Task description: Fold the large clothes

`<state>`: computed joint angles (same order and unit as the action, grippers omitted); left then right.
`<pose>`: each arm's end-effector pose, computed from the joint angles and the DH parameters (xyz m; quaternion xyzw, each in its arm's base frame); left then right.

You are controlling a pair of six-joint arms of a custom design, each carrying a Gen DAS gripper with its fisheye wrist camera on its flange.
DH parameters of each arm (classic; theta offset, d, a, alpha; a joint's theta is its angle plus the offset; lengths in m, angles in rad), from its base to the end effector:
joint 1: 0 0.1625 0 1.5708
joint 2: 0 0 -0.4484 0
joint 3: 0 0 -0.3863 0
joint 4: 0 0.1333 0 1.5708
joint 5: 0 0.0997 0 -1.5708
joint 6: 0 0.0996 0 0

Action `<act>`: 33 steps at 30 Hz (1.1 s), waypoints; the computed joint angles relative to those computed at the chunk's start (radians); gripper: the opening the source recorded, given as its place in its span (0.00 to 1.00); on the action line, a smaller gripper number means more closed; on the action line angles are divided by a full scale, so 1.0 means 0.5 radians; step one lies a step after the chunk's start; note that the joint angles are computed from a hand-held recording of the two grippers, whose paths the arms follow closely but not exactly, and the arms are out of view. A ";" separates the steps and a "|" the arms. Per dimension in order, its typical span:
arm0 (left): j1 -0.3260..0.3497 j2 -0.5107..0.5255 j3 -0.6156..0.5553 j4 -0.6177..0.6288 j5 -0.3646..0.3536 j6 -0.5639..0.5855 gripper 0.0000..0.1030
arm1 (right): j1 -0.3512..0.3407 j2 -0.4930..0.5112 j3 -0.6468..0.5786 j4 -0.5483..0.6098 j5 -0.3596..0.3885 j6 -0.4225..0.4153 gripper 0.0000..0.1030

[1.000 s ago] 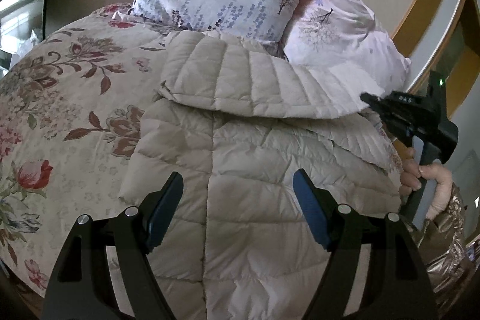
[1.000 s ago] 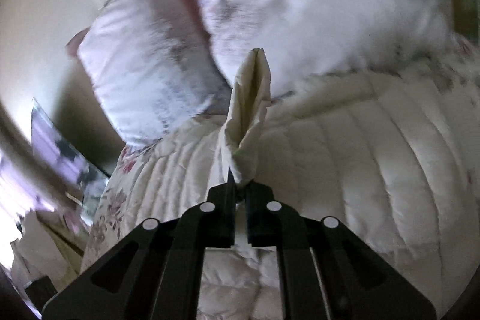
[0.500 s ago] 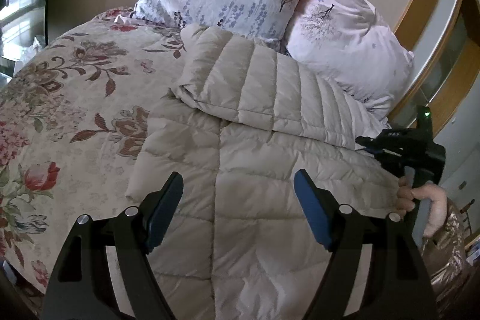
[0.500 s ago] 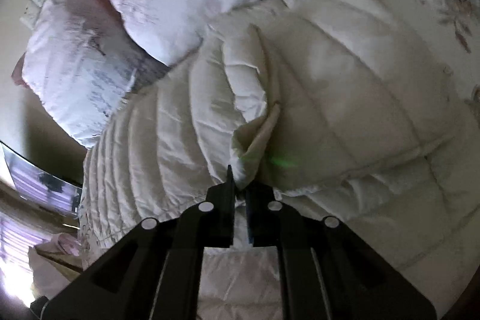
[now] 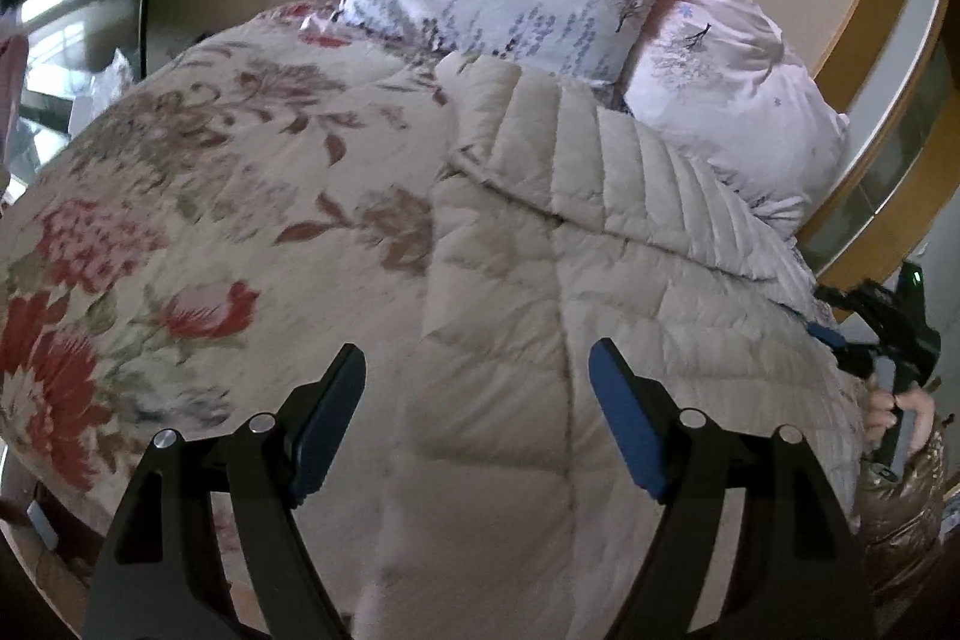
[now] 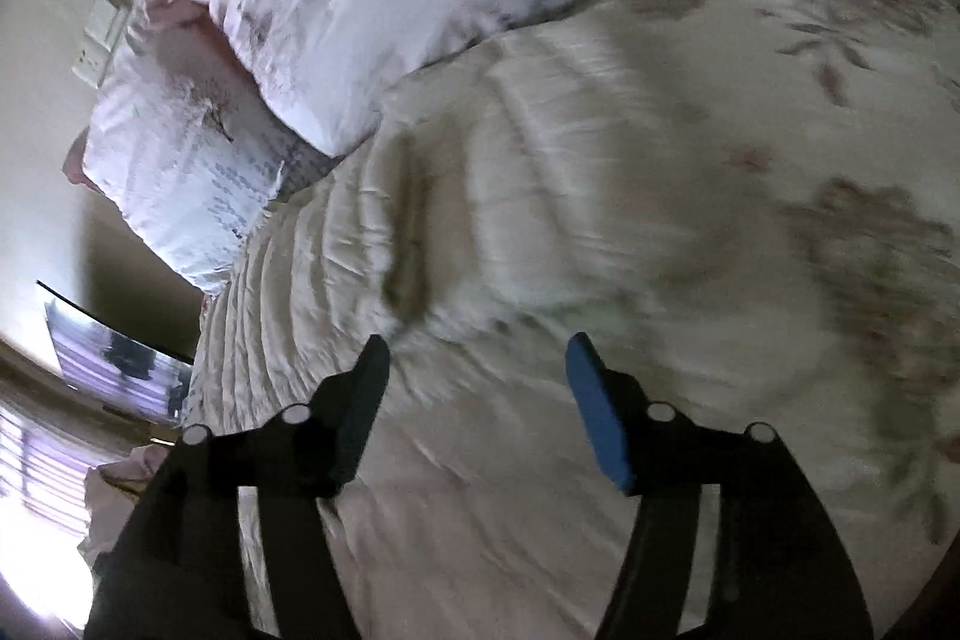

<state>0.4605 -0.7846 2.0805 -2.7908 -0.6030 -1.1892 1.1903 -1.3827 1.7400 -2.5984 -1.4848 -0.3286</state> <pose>-0.3677 -0.4228 0.0436 -0.0173 0.8846 -0.4106 0.2207 -0.0857 -0.5963 0.4521 -0.0103 -0.9435 0.3223 0.0760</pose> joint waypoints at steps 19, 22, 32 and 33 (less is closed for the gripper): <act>-0.122 -0.026 0.398 -0.786 -0.533 0.127 0.73 | -0.714 -0.542 0.069 1.074 0.312 -0.631 0.64; -0.161 -0.034 0.458 -0.832 -0.573 0.085 0.73 | -0.737 -0.582 0.092 1.140 0.214 -0.715 0.69; -0.091 0.101 0.528 -1.099 -0.740 0.040 0.70 | -0.877 -0.547 0.120 1.360 0.293 -0.862 0.77; -0.066 0.130 0.521 -1.157 -0.768 0.063 0.67 | -0.885 -0.526 0.115 1.381 0.311 -0.866 0.74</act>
<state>0.4276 -0.7195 2.3413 -3.3692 -0.9871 -1.1578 0.7478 -1.6459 1.7976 -1.9077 -1.3293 -0.7614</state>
